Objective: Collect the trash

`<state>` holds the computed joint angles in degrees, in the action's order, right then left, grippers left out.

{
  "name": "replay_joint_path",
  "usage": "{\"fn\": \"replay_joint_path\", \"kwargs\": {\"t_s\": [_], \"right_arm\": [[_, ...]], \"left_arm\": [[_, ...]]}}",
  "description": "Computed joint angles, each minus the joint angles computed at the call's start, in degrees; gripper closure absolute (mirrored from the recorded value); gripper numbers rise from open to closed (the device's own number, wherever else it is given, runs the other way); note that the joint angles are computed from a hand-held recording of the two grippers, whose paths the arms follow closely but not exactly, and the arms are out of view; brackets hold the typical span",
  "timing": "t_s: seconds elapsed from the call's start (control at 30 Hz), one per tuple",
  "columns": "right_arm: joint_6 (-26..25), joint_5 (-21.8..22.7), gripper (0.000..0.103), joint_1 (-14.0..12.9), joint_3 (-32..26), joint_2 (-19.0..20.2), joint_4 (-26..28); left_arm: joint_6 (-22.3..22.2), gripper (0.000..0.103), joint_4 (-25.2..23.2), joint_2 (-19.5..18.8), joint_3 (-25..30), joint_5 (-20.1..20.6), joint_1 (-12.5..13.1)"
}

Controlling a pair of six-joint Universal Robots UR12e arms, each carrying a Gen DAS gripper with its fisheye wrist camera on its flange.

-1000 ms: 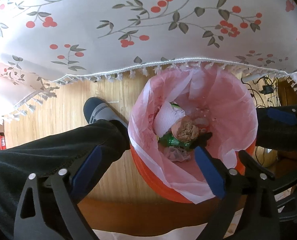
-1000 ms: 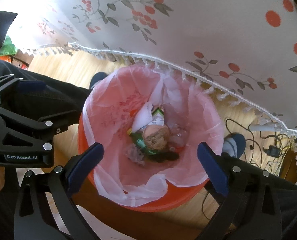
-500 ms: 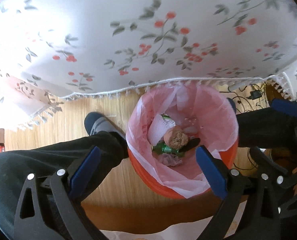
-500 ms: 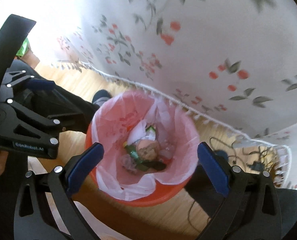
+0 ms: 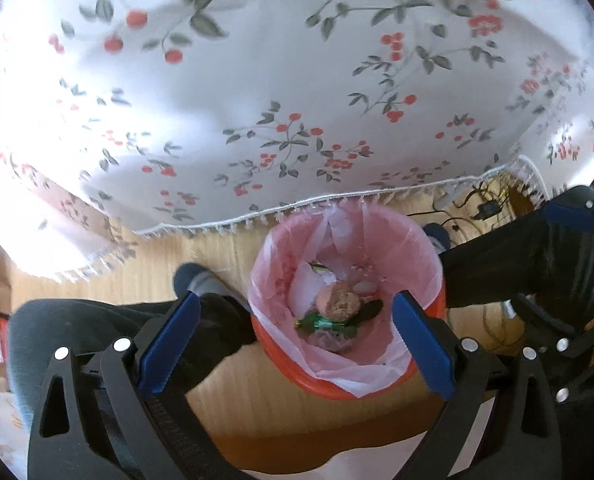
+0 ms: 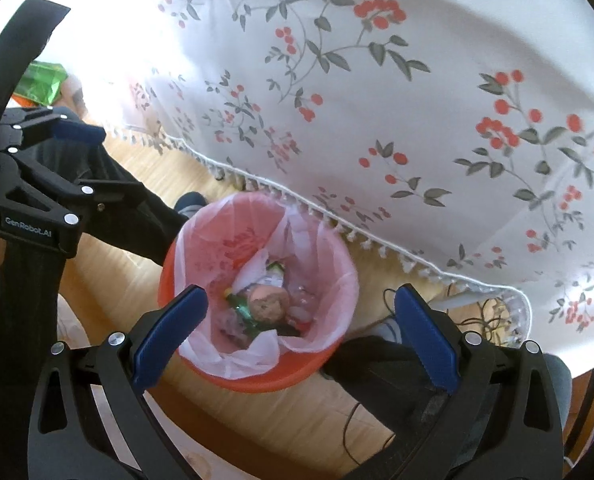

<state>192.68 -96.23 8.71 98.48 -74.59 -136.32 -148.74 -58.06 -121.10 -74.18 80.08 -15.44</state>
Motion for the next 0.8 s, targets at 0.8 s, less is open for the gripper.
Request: {"fn": "replay_joint_path", "kwargs": {"t_s": [0.8], "right_arm": [[2.7,1.3,0.006,-0.3,1.9,-2.2,1.5]], "left_arm": [[3.6,0.005,0.2,0.9,-1.8,1.5,0.5]]}}
